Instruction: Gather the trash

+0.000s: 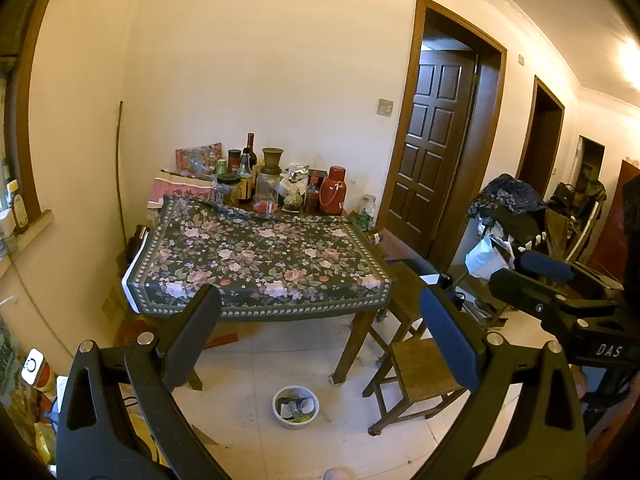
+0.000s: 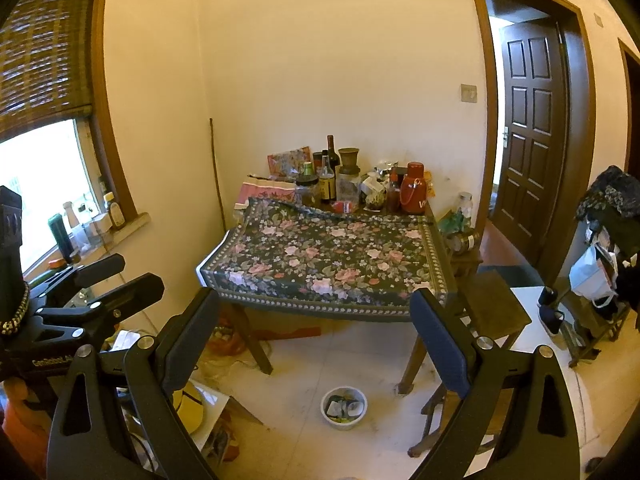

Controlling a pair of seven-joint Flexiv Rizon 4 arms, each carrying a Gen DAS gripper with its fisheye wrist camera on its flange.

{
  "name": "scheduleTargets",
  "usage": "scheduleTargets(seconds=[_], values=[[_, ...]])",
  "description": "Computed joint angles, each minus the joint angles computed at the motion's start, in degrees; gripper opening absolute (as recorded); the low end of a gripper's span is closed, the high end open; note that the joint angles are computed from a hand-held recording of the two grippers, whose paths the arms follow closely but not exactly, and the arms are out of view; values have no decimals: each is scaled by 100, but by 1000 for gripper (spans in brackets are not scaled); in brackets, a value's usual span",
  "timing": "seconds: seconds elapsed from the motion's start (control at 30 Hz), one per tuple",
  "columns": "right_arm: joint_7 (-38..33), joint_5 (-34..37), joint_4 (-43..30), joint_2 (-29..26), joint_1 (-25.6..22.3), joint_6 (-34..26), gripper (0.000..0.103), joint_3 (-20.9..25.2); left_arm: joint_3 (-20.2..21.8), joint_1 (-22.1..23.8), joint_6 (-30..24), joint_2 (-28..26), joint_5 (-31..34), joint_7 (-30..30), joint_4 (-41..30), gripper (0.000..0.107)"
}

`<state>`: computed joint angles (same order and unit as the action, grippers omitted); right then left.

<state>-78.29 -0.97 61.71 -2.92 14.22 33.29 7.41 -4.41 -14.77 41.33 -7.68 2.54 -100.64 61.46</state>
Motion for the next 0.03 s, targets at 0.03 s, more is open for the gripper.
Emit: scheduleTargets(seconds=[0.03], values=[[-34, 38, -68, -55, -6, -23, 95, -19, -10, 6, -60, -95, 25, -13, -122, 100]])
